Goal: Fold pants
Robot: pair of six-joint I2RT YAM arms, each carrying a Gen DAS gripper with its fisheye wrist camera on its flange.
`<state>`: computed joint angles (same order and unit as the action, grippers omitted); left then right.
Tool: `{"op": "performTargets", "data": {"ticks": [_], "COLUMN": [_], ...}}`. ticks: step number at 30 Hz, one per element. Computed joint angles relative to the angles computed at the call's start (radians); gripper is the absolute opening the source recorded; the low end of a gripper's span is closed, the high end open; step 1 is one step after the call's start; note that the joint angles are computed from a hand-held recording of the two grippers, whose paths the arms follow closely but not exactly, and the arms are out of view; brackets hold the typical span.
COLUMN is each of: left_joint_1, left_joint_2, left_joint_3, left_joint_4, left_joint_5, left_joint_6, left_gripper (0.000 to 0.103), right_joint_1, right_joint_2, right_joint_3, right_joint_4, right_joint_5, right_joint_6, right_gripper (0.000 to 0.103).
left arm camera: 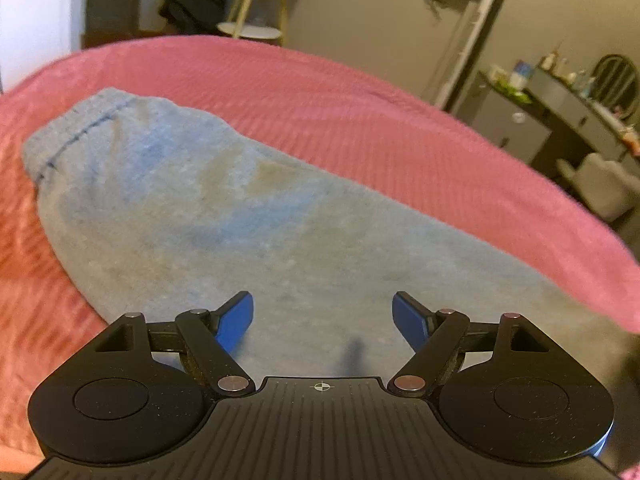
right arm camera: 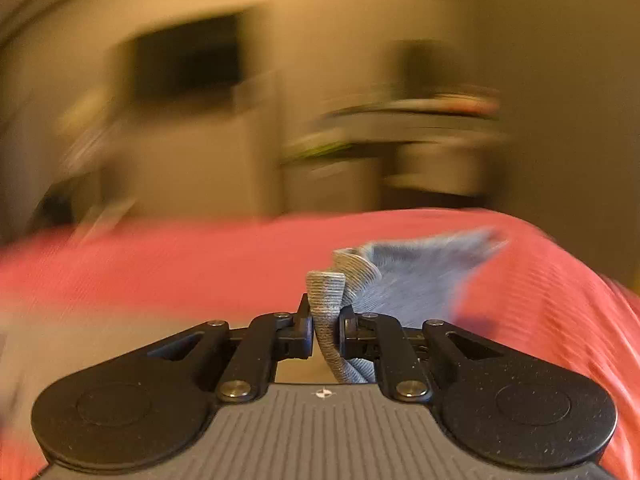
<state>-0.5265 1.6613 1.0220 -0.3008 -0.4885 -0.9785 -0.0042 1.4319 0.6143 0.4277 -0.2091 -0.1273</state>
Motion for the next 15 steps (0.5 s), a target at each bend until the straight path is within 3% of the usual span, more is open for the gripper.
{"op": "performTargets", "data": {"ticks": [2, 3, 5, 7, 8, 10, 13, 15], "left_joint_1": [-0.006, -0.011, -0.018, -0.014, -0.009, 0.001, 0.022, 0.017], "left_joint_2": [-0.009, -0.009, -0.007, 0.002, 0.015, 0.065, 0.204, 0.332], "left_joint_3": [-0.007, -0.005, -0.002, 0.002, 0.013, 0.056, 0.178, 0.315], "left_joint_4": [0.023, 0.028, 0.052, 0.093, 0.116, 0.165, 0.232, 0.232], "left_joint_5": [0.031, 0.042, 0.071, 0.135, 0.183, 0.309, 0.529, 0.635], "left_joint_6": [0.045, 0.072, 0.132, 0.182, 0.208, 0.234, 0.227, 0.21], "left_gripper": [0.082, 0.082, 0.082, 0.082, 0.082, 0.082, 0.082, 0.08], "right_joint_1": [0.173, 0.242, 0.341, 0.363, 0.354, 0.28, 0.156, 0.136], "right_joint_2": [0.025, 0.06, 0.145, 0.162, 0.132, 0.063, -0.004, -0.03], "right_joint_3": [-0.003, 0.012, 0.102, 0.14, 0.118, 0.105, 0.059, 0.01], "right_joint_4": [-0.048, -0.092, -0.291, -0.386, -0.357, -0.358, -0.342, -0.319], "right_joint_5": [0.075, 0.098, 0.098, 0.083, 0.096, 0.047, 0.011, 0.077], "right_joint_6": [-0.14, -0.179, -0.187, -0.21, -0.176, -0.018, 0.267, 0.385], "right_gripper": [0.024, 0.039, 0.043, 0.046, 0.051, 0.087, 0.091, 0.091]}}
